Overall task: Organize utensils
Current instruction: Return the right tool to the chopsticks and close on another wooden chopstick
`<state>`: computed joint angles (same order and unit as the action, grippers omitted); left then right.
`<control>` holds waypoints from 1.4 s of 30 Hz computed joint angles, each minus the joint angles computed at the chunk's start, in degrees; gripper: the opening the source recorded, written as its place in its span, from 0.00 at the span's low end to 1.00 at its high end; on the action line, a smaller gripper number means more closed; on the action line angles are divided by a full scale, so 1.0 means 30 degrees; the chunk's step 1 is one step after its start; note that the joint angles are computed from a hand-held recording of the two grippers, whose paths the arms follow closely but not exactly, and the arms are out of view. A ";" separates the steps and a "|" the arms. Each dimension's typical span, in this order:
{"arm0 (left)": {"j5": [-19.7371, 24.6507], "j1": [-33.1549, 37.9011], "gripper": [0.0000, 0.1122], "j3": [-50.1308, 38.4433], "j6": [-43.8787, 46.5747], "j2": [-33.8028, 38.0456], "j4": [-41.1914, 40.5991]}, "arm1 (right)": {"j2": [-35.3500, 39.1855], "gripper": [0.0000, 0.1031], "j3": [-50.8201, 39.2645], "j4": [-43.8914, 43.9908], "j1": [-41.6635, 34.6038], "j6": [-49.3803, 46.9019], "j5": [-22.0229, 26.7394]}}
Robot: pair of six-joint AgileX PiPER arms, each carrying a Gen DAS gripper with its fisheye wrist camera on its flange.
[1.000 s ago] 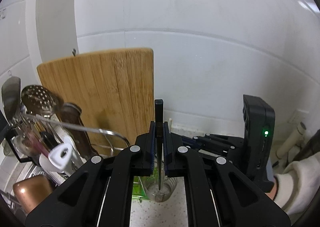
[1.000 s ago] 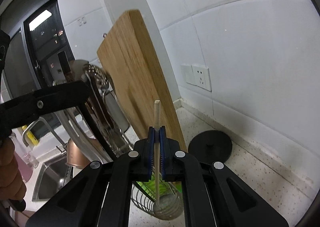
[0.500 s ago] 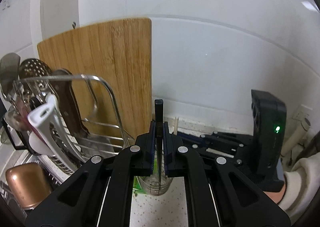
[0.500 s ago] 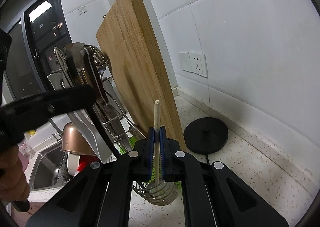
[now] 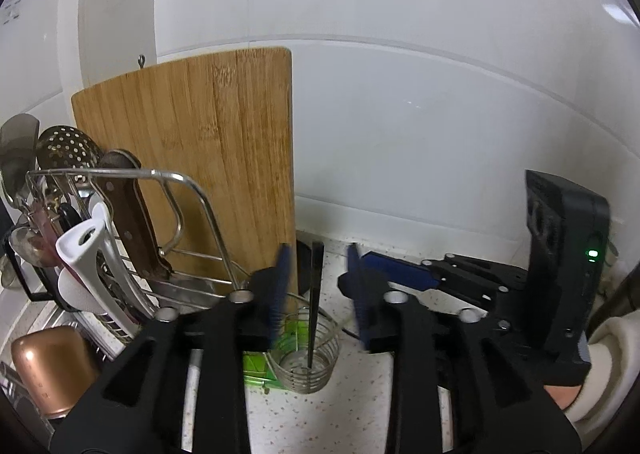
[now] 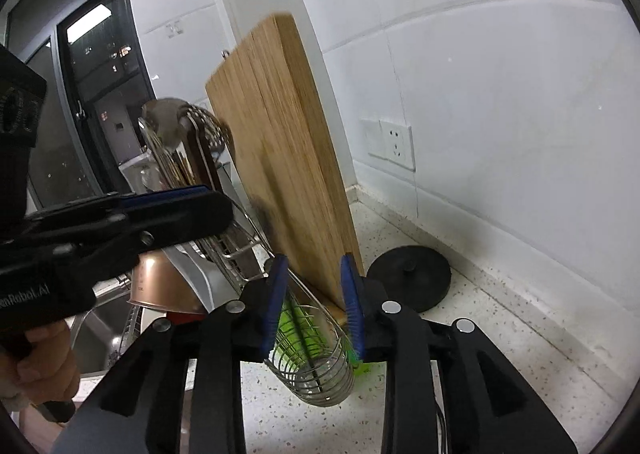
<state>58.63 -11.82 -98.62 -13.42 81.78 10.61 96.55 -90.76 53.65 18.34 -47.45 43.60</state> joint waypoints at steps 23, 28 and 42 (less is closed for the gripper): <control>0.1406 -0.5351 0.28 -0.4678 -0.2023 0.4458 -0.0145 | -0.3598 0.29 0.3946 0.1467 -1.0758 -0.1324 0.3329; 0.0931 -0.6348 0.28 -0.4412 -0.2208 0.5699 -0.0713 | -0.3645 0.29 0.4759 0.1053 -1.2630 -0.1654 0.3756; 0.1311 -0.5681 0.28 -0.5251 -0.1078 0.9690 -0.3624 | -0.0575 0.29 0.3935 -0.3272 -1.4288 0.1677 0.3884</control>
<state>62.57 -28.86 -114.37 -16.66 110.84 -0.27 94.82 -78.95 43.84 -24.53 -42.42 55.25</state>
